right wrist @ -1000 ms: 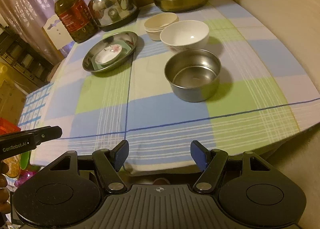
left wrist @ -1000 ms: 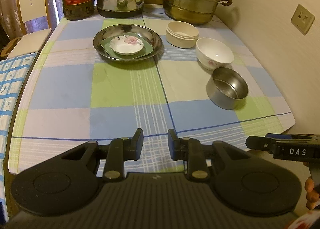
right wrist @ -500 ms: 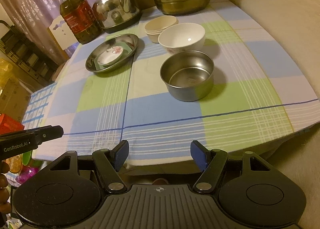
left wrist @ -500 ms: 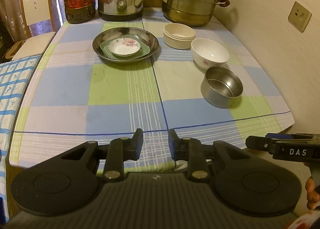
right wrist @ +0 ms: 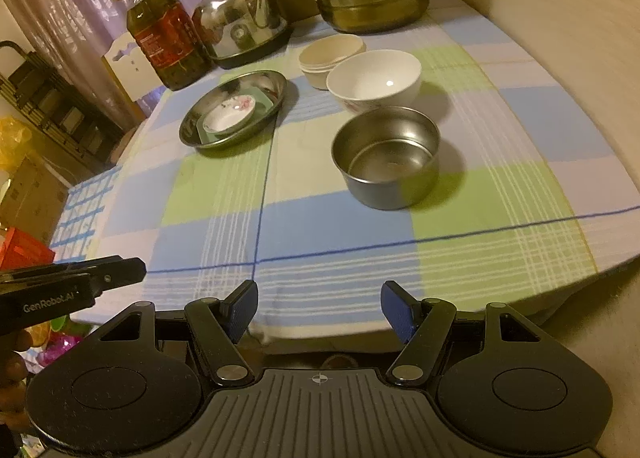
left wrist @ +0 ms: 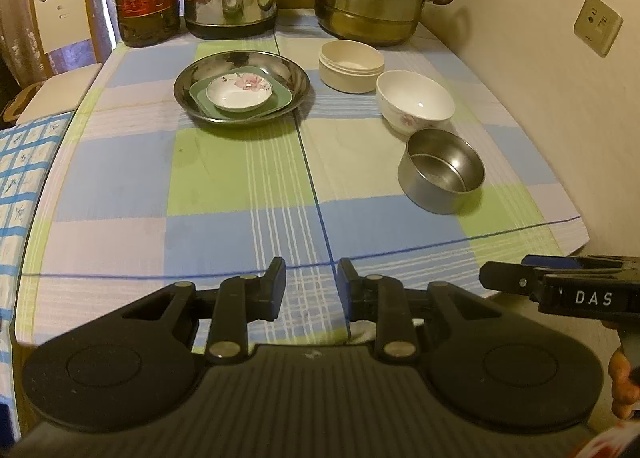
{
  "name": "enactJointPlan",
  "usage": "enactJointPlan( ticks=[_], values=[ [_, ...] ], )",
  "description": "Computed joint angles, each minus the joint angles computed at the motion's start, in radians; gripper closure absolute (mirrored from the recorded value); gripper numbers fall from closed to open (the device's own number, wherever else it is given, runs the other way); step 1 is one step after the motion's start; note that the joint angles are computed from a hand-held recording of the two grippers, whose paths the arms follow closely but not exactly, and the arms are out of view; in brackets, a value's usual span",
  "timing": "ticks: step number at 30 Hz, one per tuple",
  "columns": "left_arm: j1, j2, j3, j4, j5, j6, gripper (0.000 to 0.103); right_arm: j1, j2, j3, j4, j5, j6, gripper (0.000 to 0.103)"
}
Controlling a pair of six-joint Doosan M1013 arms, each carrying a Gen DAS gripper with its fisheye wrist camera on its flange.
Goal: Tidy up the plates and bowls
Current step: 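Move the left gripper toward the stack of cream plastic bowls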
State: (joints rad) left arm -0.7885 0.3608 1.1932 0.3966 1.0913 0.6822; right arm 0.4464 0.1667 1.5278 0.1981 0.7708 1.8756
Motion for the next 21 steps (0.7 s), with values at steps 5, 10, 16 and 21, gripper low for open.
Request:
enactJointPlan(
  ticks=[5,10,16,21],
  values=[
    [0.035,0.018,-0.021,-0.039,-0.016,0.062,0.078,0.009,0.035,-0.043,-0.008,-0.002,0.009,0.035],
    [0.08,0.041,-0.051,-0.086,-0.023,0.137,0.078,0.018,0.084,-0.103,-0.025,0.011,0.033,0.035],
    [0.138,0.074,-0.093,-0.147,-0.042,0.241,0.078,0.024,0.148,-0.181,-0.038,0.023,0.06,0.035],
    [0.18,0.116,-0.149,-0.193,-0.061,0.347,0.078,0.027,0.205,-0.257,-0.055,0.029,0.105,0.035]
  ],
)
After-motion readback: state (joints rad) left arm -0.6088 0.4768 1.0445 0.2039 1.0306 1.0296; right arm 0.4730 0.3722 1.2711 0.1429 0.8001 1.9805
